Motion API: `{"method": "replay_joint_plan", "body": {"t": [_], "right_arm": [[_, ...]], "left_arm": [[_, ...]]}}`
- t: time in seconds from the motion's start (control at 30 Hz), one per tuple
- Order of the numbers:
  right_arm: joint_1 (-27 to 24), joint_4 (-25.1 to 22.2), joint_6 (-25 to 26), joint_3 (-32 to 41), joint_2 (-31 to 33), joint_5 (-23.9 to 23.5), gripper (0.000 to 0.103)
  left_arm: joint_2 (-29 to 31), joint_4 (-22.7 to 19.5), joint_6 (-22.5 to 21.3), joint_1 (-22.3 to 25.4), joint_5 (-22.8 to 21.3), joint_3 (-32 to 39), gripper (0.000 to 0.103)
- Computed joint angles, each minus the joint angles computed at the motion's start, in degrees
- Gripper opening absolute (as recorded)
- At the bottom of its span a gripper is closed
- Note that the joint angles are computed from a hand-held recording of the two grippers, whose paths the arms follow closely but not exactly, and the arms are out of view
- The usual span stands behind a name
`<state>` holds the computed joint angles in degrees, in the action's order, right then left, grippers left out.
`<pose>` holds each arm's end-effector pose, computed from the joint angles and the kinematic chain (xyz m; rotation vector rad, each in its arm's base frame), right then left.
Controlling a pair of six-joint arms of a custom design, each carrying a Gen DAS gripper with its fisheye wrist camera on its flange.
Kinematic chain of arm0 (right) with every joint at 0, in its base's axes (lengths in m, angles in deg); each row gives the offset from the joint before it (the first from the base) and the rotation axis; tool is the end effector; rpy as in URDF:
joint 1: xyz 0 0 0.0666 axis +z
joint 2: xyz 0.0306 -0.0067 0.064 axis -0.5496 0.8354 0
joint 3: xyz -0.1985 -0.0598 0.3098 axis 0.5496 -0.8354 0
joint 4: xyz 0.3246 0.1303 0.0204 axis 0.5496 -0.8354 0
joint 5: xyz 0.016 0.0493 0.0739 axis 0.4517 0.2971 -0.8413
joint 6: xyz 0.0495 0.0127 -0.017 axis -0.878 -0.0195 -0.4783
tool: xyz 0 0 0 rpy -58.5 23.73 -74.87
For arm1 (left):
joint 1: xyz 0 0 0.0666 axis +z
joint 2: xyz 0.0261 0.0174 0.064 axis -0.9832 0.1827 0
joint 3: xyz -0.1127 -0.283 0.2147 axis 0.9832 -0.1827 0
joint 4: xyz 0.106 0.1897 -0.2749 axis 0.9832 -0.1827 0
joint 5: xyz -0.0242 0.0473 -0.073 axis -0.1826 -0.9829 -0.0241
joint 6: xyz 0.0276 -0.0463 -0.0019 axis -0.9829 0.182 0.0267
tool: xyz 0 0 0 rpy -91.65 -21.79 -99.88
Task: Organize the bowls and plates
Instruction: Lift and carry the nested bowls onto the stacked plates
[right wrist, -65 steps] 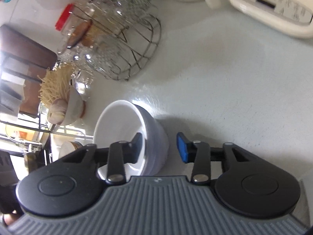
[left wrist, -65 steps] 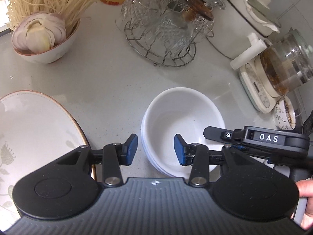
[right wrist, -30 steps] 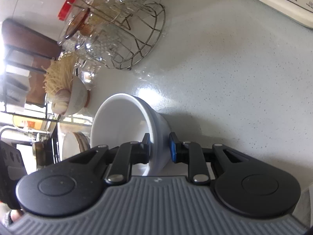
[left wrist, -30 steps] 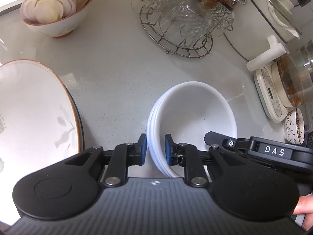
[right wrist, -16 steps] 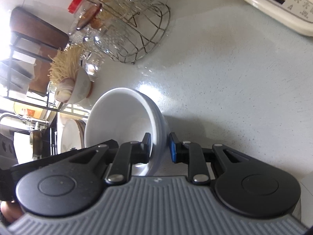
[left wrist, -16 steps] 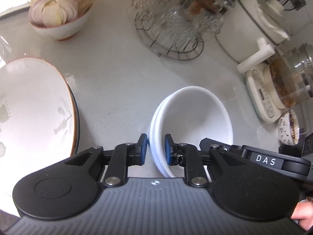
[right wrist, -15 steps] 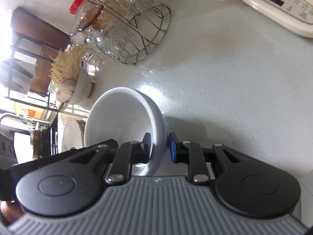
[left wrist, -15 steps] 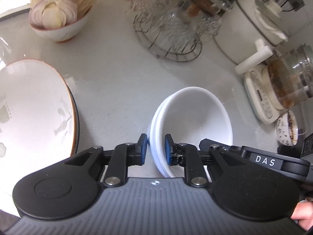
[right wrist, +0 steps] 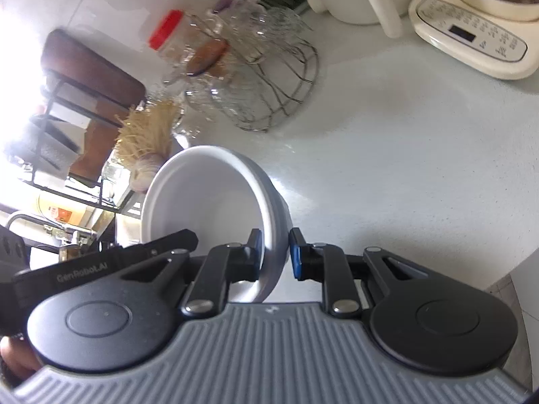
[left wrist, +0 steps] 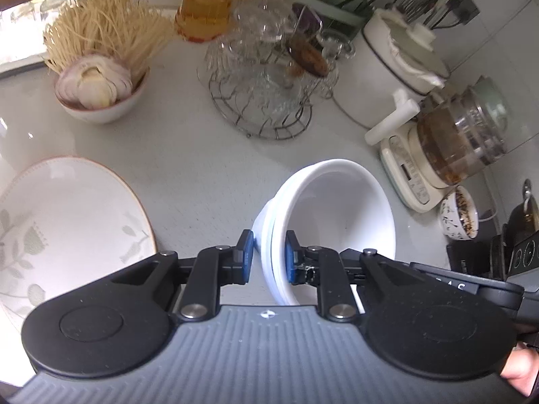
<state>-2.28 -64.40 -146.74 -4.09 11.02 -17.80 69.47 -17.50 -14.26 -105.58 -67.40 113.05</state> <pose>0.2577 0.1475 0.3235 0.8458 2.3086 0.5964 0.4485 -0.2347 0.3333 0.5276 2.6661 -0.6810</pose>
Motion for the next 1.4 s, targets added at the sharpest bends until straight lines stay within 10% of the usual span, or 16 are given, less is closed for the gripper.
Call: {"method": "replay_joint_plan", "body": {"t": [0.6,1.4], "right_arm": [[7.1,-1.4,2.9,14.8,10.9,6.3,0.020],[7.4,-4.2,5.1,29.0,29.8,-3.0,0.020]], "left_arm": [[-5.4,-0.9,-4.5,12.2,7.9,-0.7,0.023],[0.4,-3.1,-9.0,24.1,11.2,-1.3,0.023]]}}
